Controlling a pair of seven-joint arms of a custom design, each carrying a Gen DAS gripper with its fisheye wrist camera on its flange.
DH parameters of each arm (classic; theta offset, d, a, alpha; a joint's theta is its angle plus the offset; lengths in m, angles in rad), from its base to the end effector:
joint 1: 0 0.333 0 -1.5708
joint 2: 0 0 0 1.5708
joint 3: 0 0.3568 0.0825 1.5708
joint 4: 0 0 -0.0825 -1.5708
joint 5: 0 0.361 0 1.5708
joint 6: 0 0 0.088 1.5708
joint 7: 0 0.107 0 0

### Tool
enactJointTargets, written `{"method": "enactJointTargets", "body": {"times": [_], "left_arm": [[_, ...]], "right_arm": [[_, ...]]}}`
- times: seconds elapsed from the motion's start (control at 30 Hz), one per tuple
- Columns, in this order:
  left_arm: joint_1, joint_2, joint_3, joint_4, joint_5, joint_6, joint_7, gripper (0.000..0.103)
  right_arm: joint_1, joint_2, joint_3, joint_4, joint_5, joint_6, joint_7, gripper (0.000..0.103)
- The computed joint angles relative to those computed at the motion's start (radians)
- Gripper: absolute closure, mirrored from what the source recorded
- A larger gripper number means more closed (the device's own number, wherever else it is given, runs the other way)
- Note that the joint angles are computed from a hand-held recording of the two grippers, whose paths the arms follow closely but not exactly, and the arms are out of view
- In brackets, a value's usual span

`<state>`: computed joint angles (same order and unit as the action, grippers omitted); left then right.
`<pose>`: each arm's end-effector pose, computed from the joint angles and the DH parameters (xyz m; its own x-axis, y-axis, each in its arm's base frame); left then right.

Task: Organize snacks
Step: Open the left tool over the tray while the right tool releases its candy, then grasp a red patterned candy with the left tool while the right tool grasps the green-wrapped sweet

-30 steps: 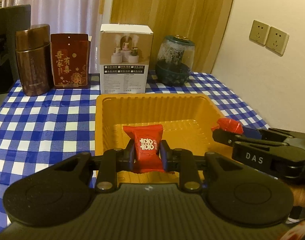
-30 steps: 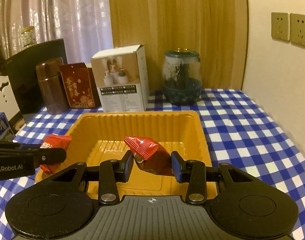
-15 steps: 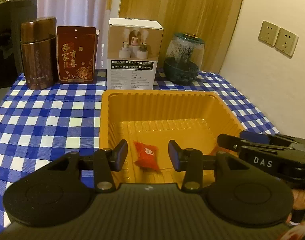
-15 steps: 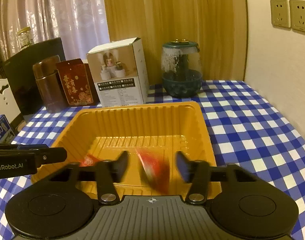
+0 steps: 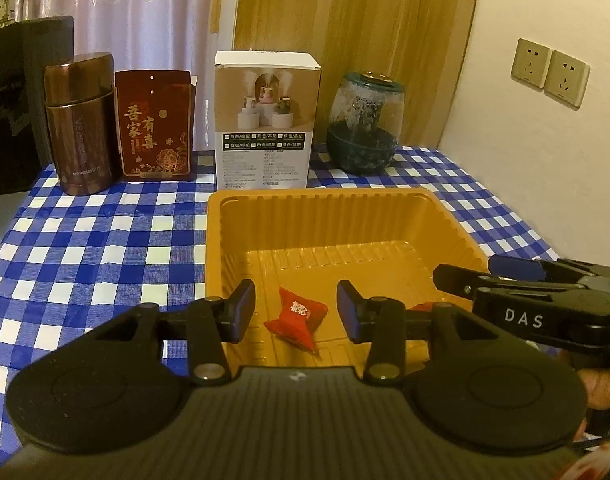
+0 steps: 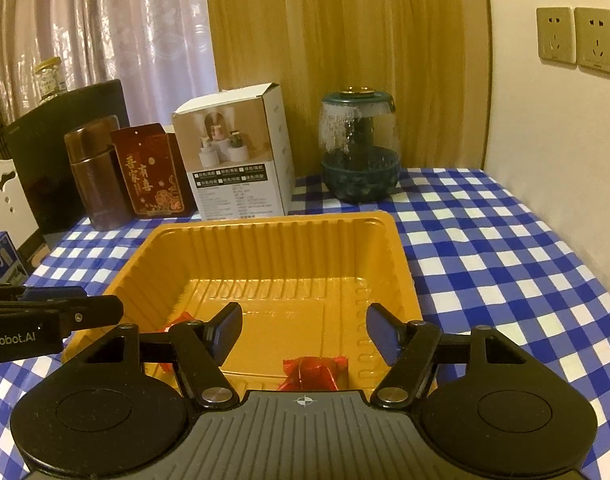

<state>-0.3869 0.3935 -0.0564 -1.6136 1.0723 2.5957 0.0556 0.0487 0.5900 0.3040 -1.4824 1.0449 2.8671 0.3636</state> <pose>0.6308 -0.3112 0.5044 0.2338 -0.9644 0.1236 -0.5599 -0.2375 -0.7938 0.7318 0.1571 0.4521 0.5605 -0.8147 -0.1487 -0.5036 -0.1927 -0.8421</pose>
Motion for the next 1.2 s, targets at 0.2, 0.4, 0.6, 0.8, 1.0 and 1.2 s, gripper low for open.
{"method": "enactJointTargets", "body": {"times": [0.2, 0.4, 0.6, 0.8, 1.0, 1.2], "left_arm": [[-0.013, -0.018, -0.002, -0.014, 0.021, -0.022, -0.014, 0.062], [-0.023, -0.053, -0.021, -0.054, 0.044, -0.044, -0.06, 0.062], [-0.031, -0.097, -0.052, -0.11, 0.064, -0.077, -0.112, 0.062], [-0.042, -0.134, -0.086, -0.156, 0.074, -0.115, -0.144, 0.062], [-0.054, -0.173, -0.118, -0.2, 0.083, -0.15, -0.2, 0.062], [-0.062, -0.213, -0.149, -0.251, 0.078, -0.171, -0.269, 0.06]], "right_arm": [[-0.021, -0.025, 0.024, -0.026, 0.048, 0.026, -0.059, 0.034], [-0.025, -0.07, 0.019, -0.072, 0.112, 0.025, -0.119, 0.034], [-0.028, -0.139, 0.001, -0.142, 0.236, 0.003, -0.227, 0.034], [-0.011, -0.215, -0.048, -0.224, 0.351, -0.034, -0.318, 0.034], [0.021, -0.29, -0.113, -0.31, 0.427, -0.077, -0.376, 0.034], [0.055, -0.372, -0.185, -0.425, 0.443, -0.121, -0.366, 0.034]]}}
